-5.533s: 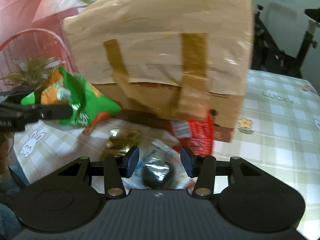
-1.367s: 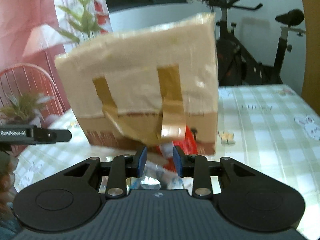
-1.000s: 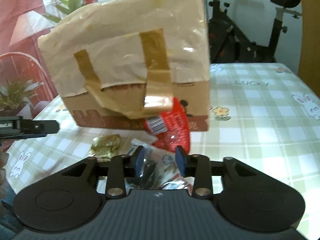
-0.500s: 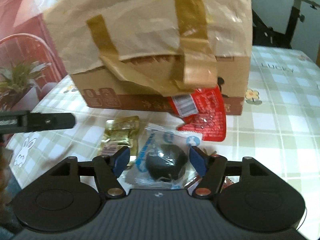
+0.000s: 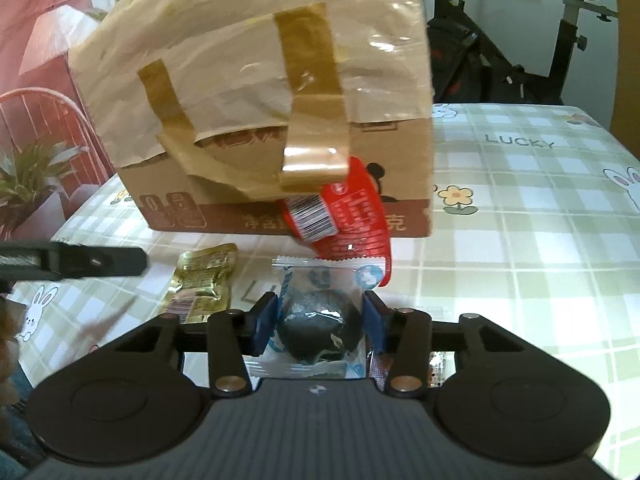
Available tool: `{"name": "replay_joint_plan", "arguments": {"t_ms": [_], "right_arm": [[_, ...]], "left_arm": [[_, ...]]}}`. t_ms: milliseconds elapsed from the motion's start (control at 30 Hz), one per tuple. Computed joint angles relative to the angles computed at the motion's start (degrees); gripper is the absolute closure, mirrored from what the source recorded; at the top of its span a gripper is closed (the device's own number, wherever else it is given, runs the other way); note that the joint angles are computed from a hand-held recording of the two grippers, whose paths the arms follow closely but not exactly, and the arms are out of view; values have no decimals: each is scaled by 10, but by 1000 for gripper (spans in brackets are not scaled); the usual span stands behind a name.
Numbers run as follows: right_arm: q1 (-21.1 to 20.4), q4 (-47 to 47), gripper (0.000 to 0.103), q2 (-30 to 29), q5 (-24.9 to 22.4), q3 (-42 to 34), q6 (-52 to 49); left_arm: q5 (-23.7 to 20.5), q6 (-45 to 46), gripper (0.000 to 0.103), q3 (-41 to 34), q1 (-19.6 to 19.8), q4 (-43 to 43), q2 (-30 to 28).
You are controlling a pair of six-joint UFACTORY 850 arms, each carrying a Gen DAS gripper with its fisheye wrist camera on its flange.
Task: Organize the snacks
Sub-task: 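Grasp the gold foil pack with the left tool while the right tool holds the clear wrapped snack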
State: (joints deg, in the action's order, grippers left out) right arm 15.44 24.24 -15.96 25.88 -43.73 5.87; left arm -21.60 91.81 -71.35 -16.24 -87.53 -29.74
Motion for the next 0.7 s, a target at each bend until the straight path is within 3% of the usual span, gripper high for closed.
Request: {"name": "replay_joint_plan", "arguments": {"t_ms": [100, 233, 333, 500, 700], "right_arm": [[-1, 1, 55, 2, 10, 6, 3], [-3, -5, 55, 9, 21, 18, 13], [-7, -20, 55, 11, 27, 24, 33], [-7, -26, 55, 10, 32, 25, 39], [-7, -27, 55, 10, 32, 26, 38]], "left_arm": [[30, -55, 19, -23, -15, 47, -20], [34, -144, 19, -50, -26, 126, -40], [54, -145, 19, -55, -37, 131, -45], [92, -59, 17, -51, -55, 73, -49], [139, 158, 12, -24, -70, -91, -37]]}}
